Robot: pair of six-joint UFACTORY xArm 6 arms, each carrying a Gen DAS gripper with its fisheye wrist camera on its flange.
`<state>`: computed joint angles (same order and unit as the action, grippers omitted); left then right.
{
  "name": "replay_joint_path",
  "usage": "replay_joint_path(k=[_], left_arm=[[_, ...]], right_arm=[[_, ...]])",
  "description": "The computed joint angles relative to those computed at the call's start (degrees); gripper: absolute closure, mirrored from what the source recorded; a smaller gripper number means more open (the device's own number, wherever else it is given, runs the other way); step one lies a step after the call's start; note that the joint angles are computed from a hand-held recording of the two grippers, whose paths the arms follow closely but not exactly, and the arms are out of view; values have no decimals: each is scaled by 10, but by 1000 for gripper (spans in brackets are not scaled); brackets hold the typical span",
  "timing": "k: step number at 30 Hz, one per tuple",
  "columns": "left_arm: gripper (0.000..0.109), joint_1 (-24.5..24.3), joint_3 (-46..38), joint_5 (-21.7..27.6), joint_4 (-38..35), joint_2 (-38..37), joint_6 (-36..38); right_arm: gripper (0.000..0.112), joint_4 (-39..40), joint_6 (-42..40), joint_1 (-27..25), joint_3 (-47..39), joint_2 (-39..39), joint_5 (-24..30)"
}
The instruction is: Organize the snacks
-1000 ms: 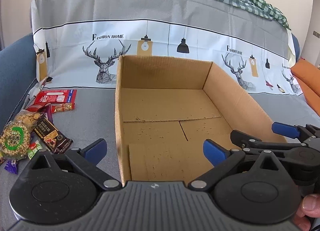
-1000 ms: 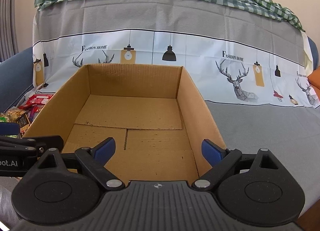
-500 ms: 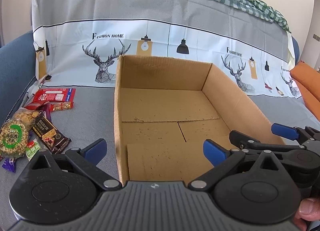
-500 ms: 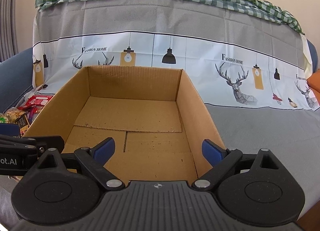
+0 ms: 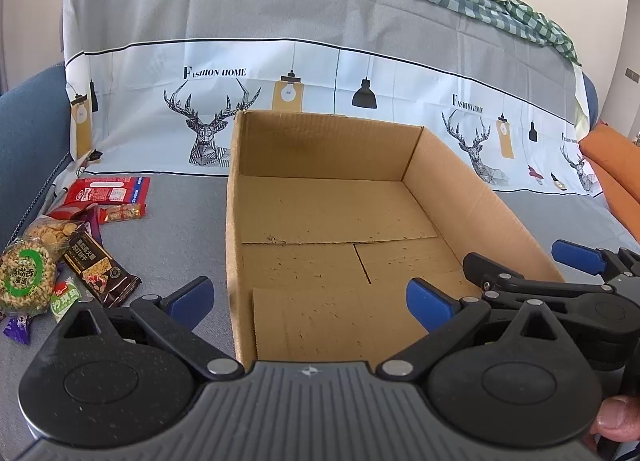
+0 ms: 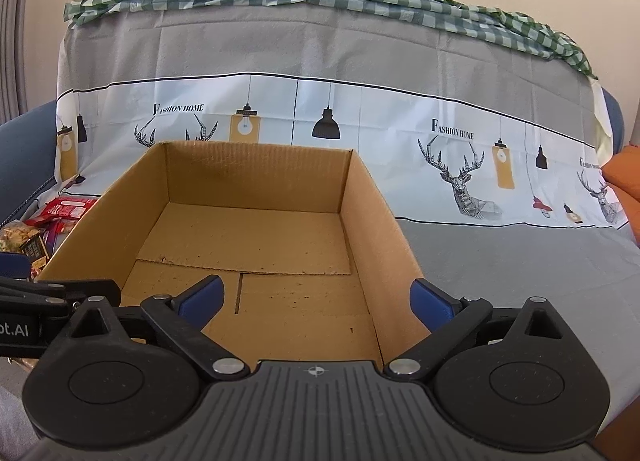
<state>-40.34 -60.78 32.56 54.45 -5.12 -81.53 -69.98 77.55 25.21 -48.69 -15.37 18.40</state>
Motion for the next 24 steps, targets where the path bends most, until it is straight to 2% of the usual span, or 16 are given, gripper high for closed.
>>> replay_joint_path(k=[4, 24], left_arm=[[6, 2, 0, -4, -9, 0, 6], [6, 0, 2, -2, -2, -1, 3]], right_arm=[[13, -14, 11, 1, -2, 3, 5], [14, 16, -22, 3, -3, 6, 10]])
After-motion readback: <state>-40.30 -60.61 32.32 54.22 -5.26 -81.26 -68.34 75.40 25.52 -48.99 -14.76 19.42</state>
